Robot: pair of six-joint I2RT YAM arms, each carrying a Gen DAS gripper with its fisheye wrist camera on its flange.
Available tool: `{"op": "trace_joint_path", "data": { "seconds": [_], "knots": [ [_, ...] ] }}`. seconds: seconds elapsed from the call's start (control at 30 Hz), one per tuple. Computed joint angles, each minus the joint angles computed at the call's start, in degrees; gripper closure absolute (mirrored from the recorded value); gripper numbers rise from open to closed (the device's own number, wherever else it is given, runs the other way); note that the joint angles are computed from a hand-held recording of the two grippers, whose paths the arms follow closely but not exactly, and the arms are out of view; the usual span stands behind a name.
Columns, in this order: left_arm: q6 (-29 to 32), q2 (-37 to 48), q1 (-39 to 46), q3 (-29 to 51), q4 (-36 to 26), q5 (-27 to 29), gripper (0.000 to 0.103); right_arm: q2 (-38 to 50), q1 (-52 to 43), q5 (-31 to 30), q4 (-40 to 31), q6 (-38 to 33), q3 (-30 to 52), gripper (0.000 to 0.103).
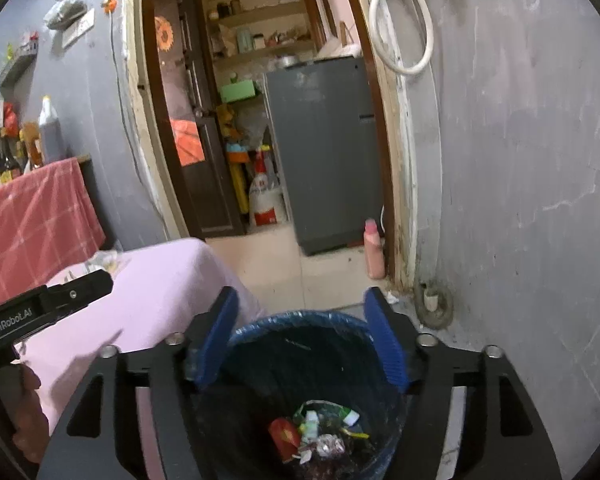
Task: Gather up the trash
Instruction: 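Open both grippers to drop the wrapper and bundle into the bin, then move both open grippers back over the remaining trash on the table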
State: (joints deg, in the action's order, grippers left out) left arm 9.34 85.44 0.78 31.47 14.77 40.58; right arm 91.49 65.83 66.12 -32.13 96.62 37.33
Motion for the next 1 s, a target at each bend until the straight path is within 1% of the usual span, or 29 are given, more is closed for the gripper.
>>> {"op": "trace_joint_path", "data": {
  "seconds": [0.03,0.07,0.13,0.17,0.2,0.23,0.3,0.37,0.5,0.57,0.6,0.73,1.0],
  "knots": [
    [0.3,-0.6,1.3,-0.1,0.5,0.3,0.026,0.2,0.4,0.9,-1.4,0.8,0.9,0.026],
    [0.3,-1.1,2.2,-0.3,1.3,0.3,0.024,0.3,0.7,1.8,-2.3,0.9,1.8,0.024],
    [0.0,-1.4,3.2,-0.5,2.8,-0.2,0.014,0.4,0.9,3.2,-3.3,0.0,3.5,0.018],
    [0.0,-1.5,4.2,-0.3,3.3,-0.3,0.012,0.6,0.9,3.7,-3.4,-0.4,4.2,0.016],
    [-0.2,-1.5,5.0,-0.3,3.9,-0.3,0.010,0.8,1.1,4.4,-3.4,-1.0,5.0,0.012],
    [-0.3,-1.4,6.0,0.0,4.4,0.0,0.010,0.7,1.0,4.9,-2.8,-1.9,5.5,0.006],
    [-0.1,-1.1,8.2,0.9,4.6,0.8,0.003,1.1,1.1,6.2,-1.4,-4.2,6.7,0.000],
    [0.0,-1.1,9.8,1.0,5.3,1.2,0.002,2.0,1.3,7.2,-1.2,-5.5,8.3,0.000],
    [2.2,-1.8,13.8,0.9,5.4,3.0,0.002,3.5,1.4,8.6,3.7,-11.3,10.4,0.000],
    [3.4,-1.8,15.7,1.1,5.6,3.8,0.002,4.6,1.3,8.9,7.2,-14.8,11.2,0.000],
    [4.0,-1.8,16.5,1.2,5.6,4.0,0.002,4.9,1.1,8.7,9.8,-17.5,11.4,0.000],
    [6.1,-0.8,19.7,2.2,5.7,5.3,0.002,6.4,0.8,8.3,16.1,-24.1,12.9,0.000],
    [9.6,3.7,26.4,7.1,3.8,7.6,0.002,9.5,0.2,5.6,26.1,-35.0,16.9,0.000]
  ]
}}
